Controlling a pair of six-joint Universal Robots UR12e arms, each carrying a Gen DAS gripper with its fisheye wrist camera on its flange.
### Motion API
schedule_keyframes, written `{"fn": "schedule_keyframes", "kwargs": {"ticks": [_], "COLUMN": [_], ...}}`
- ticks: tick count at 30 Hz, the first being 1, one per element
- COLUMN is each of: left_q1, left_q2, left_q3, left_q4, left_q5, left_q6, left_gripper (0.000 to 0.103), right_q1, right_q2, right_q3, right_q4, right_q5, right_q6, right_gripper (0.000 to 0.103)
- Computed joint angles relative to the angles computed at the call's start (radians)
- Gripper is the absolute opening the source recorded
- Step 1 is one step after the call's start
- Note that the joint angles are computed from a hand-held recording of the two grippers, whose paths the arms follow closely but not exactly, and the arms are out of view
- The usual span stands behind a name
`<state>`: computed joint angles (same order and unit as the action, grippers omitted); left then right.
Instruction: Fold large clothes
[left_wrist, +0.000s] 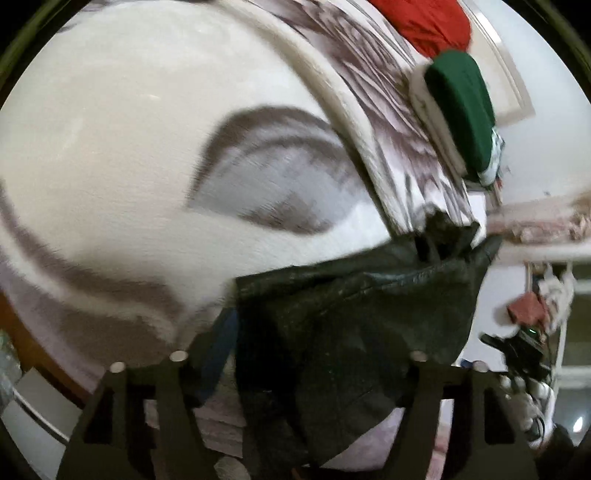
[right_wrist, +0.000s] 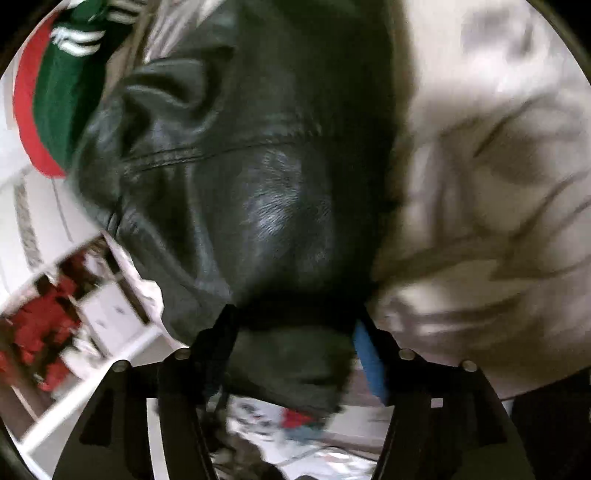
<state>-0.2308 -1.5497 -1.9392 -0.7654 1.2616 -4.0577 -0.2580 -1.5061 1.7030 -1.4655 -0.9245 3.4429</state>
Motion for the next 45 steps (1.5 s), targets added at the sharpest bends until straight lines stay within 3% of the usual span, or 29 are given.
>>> {"fn": "schedule_keyframes", "kwargs": {"ticks": [4,6,9,10,13,16,17,18,19,20,21,22,25,28,31,32,33,36,39,41,43,45], "left_q1": [-0.025,-0.045,-0.068,-0.076,-0.100,-0.116,-0.121,-0.125,-0.129,-0.132,-0.135,-0.139,-0.154,-0.163,-0.166,-0.164,-0.155,-0.141,-0.147,-0.146,-0.142,-0.136], "left_q2": [0.002,-0.024,-0.081,-0.101,-0.159,-0.190,-0.194,-0.196,-0.197,-0.196,-0.195,-0.195,-0.198,-0.217,-0.254,-0.262,-0.272,-0.276,-0.279,-0.274,-0.268,-0.263], "left_q3": [0.026,0.061,0.128,0.149,0.207,0.244,0.253,0.260,0.266,0.269,0.274,0.279,0.297,0.318,0.341,0.338,0.329,0.305,0.310,0.303,0.295,0.283], "left_q4": [-0.023,-0.027,-0.053,-0.060,-0.070,-0.090,-0.099,-0.107,-0.110,-0.112,-0.121,-0.131,-0.159,-0.186,-0.262,-0.279,-0.298,-0.264,-0.269,-0.256,-0.239,-0.217], "left_q5": [0.085,0.116,0.123,0.126,0.144,0.169,0.177,0.187,0.195,0.201,0.205,0.210,0.235,0.240,0.279,0.289,0.279,0.248,0.265,0.262,0.254,0.242], "left_q6": [0.007,0.044,0.116,0.138,0.174,0.166,0.156,0.142,0.130,0.117,0.099,0.088,0.061,0.029,-0.026,-0.047,-0.070,-0.077,-0.061,-0.071,-0.089,-0.111], "left_gripper": [0.071,0.071,0.071,0.071,0.071,0.071,0.071,0.071,0.071,0.071,0.071,0.071,0.071,0.071,0.071,0.071,0.071,0.071,0.072,0.071,0.071,0.072], "right_q1": [0.063,0.103,0.148,0.166,0.199,0.237,0.241,0.250,0.254,0.254,0.251,0.236,0.199,0.185,0.181,0.189,0.196,0.197,0.191,0.188,0.202,0.239], "right_q2": [0.101,0.171,0.224,0.260,0.344,0.394,0.402,0.413,0.414,0.399,0.385,0.379,0.363,0.355,0.377,0.399,0.409,0.419,0.362,0.310,0.305,0.321], "right_q3": [-0.211,-0.317,-0.380,-0.427,-0.535,-0.595,-0.604,-0.616,-0.617,-0.599,-0.583,-0.585,-0.571,-0.532,-0.512,-0.525,-0.525,-0.552,-0.540,-0.516,-0.536,-0.555], "right_q4": [0.035,0.008,-0.075,-0.060,0.061,0.181,0.222,0.250,0.254,0.220,0.191,0.178,0.120,0.037,0.027,0.063,0.062,0.099,0.029,0.006,0.099,0.161], "right_q5": [-0.208,-0.309,-0.363,-0.359,-0.335,-0.430,-0.443,-0.454,-0.454,-0.445,-0.424,-0.361,-0.196,-0.160,-0.177,-0.201,-0.216,-0.210,-0.243,-0.244,-0.249,-0.308], "right_q6": [-0.239,-0.430,-0.744,-0.821,-1.060,-1.244,-1.261,-1.267,-1.264,-1.227,-1.196,-1.123,-0.943,-0.793,-0.654,-0.651,-0.645,-0.612,-0.647,-0.708,-0.794,-0.854], "right_gripper": [0.071,0.075,0.081,0.081,0.081,0.081,0.081,0.071,0.046,0.040,0.026,0.018,0.014,0.013,0.013,0.013,0.015,0.033,0.047,0.048,0.048,0.048]}}
